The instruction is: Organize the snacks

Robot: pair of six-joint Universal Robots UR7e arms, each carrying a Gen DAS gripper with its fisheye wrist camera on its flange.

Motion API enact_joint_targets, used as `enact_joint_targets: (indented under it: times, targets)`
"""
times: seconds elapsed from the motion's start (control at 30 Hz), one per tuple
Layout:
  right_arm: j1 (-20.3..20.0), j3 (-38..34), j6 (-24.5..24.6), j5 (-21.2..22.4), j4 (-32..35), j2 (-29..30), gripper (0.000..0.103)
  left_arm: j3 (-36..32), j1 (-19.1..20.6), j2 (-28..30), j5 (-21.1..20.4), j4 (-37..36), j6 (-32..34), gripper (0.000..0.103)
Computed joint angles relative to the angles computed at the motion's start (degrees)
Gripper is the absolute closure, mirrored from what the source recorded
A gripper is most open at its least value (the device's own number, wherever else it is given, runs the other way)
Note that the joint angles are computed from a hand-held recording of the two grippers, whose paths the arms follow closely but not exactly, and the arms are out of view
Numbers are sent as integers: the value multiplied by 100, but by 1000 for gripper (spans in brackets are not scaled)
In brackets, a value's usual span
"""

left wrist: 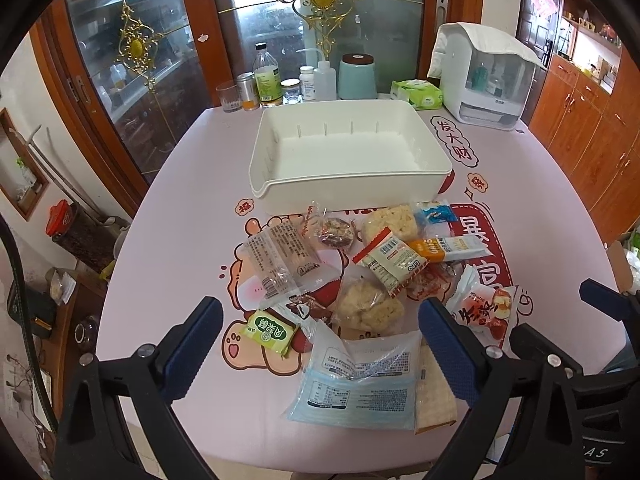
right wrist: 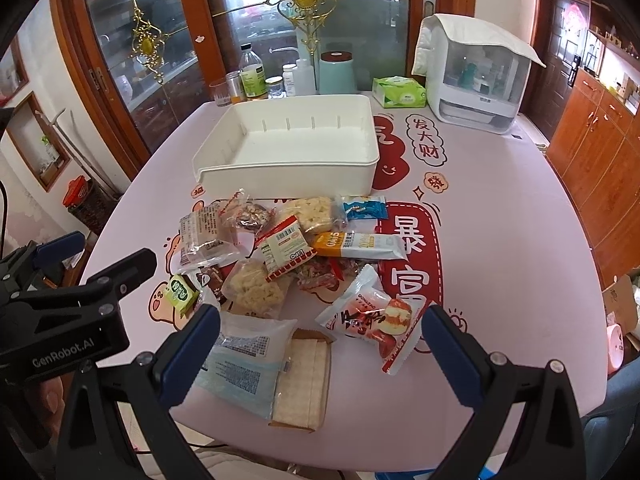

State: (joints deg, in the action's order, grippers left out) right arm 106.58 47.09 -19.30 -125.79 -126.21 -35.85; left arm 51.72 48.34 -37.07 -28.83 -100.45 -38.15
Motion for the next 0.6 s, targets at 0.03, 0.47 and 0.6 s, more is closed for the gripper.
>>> enact_joint_targets:
  times: [0.03,0.47,0.6]
  targets:
    - [-11,-88,-5,34,97,22,2,13,-2,2,6,11,-32,6]
    - [-133,2,-173,476,212,-126,2,246,-46,-124,-115,203,-709,6]
    - [-175,-77,-82,552,386,-108,2,280,-37,-152,-136,313,-891,6]
